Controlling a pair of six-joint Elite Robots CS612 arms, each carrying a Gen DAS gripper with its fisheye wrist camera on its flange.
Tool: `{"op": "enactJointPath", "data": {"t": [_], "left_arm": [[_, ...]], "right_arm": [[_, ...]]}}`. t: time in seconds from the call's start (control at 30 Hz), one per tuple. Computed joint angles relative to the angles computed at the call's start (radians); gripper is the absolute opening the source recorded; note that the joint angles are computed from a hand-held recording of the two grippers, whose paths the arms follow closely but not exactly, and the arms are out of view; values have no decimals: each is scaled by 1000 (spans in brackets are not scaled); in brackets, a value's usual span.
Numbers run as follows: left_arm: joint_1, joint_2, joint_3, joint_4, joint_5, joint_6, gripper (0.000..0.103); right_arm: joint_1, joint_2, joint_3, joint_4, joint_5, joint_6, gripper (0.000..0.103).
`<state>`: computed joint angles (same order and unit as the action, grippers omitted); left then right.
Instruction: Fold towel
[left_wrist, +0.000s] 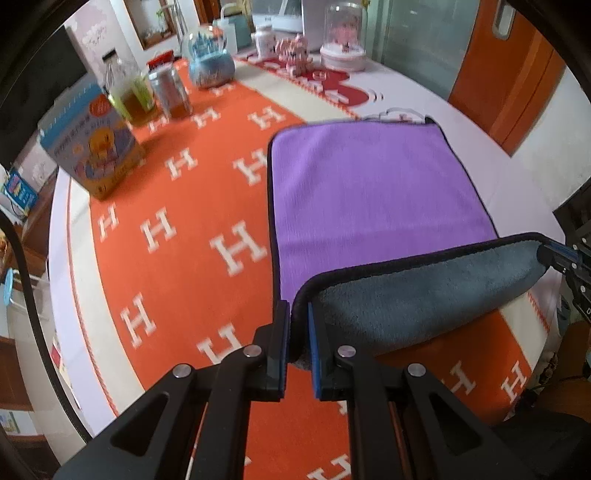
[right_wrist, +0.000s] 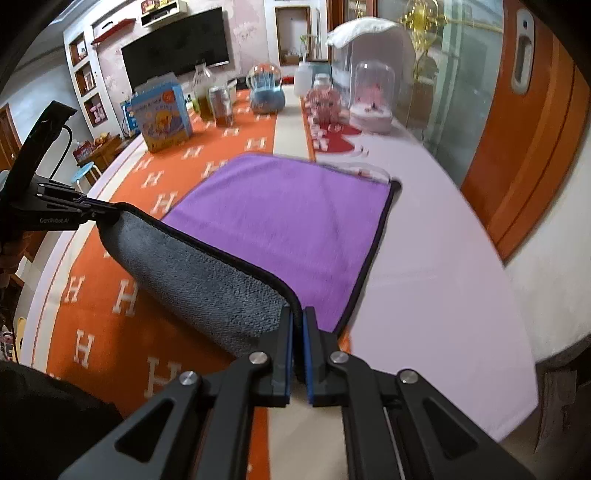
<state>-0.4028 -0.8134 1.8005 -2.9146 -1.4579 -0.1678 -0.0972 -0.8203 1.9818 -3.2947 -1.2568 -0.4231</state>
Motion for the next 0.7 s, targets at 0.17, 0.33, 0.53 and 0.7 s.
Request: {"op": "enactJointPath", "data": {"t": [0.17, 0.33, 0.53, 0.7], "left_arm": [[7, -1, -31, -12, 14, 30, 8], [11, 4, -72, -20, 34, 49, 8], [16, 25, -121, -61, 50, 50, 8], [21, 60, -167, -120, 66, 7, 8]], "right_arm": [[0, 6, -41, -17, 2, 0, 5], [-4, 13, -79, -31, 15, 3, 5], [-1, 34, -133, -73, 1, 30, 5], [4, 73, -189, -139, -21, 63, 5]]}}
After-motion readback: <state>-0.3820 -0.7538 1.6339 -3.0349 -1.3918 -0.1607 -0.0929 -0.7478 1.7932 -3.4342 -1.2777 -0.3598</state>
